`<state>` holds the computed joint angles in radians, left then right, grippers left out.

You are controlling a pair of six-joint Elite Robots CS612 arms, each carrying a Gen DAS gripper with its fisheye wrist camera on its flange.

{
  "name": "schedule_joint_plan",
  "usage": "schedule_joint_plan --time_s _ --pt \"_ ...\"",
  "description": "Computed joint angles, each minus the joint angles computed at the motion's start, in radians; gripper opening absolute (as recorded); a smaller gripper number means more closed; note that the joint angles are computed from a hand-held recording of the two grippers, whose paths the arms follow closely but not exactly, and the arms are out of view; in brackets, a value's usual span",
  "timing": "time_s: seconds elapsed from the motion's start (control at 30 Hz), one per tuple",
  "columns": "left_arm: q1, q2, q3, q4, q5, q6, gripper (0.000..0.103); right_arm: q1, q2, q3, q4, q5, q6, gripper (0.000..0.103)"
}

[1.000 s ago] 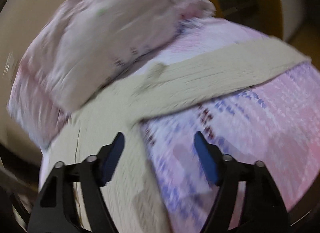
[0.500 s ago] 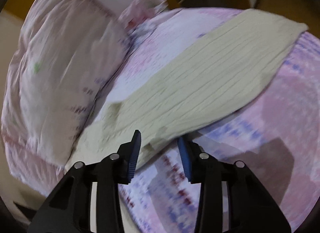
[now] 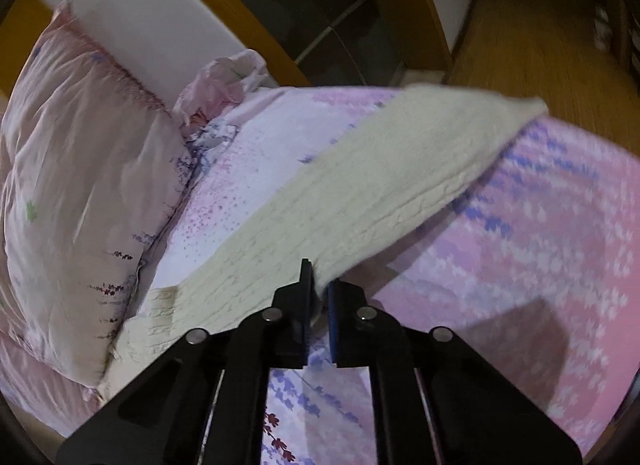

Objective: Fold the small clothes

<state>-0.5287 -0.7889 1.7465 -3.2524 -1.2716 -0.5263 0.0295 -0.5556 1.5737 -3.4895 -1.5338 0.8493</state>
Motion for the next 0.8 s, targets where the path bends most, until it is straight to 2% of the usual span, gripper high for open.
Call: schedule_joint_plan --time_s 0.1,0.2,0.27,0.4,0.5,0.63,0.7,0.8 --pt "0.013 0.004 0.002 -0.033 -0.050 -0.027 0.102 0.017 -0.012 -0.007 -0.025 -0.039 -0.067 0.005" --pt "0.027 0.009 0.004 -0.073 -0.096 -0.064 0.102 0.034 -0.022 -0.018 -0.058 -0.040 -0.131 0.005" --pt "0.036 0.011 0.005 -0.099 -0.123 -0.092 0.102 0.052 -0.026 -0.033 -0.088 -0.016 -0.191 0.005" --pt "0.057 0.018 0.007 -0.160 -0.199 -0.161 0.102 0.096 -0.026 -0.078 -0.110 0.096 -0.312 0.005" --pt "0.069 0.025 0.004 -0.197 -0.244 -0.206 0.101 0.139 -0.010 -0.131 -0.057 0.225 -0.415 0.005" --pt "0.079 0.035 -0.010 -0.209 -0.290 -0.242 0.093 0.191 0.030 -0.216 0.148 0.375 -0.545 0.005" --pt "0.083 0.042 -0.017 -0.208 -0.313 -0.262 0.093 0.202 0.051 -0.252 0.247 0.408 -0.550 0.006" --pt "0.088 0.046 -0.020 -0.211 -0.336 -0.276 0.093 0.197 0.062 -0.258 0.288 0.444 -0.501 0.020"
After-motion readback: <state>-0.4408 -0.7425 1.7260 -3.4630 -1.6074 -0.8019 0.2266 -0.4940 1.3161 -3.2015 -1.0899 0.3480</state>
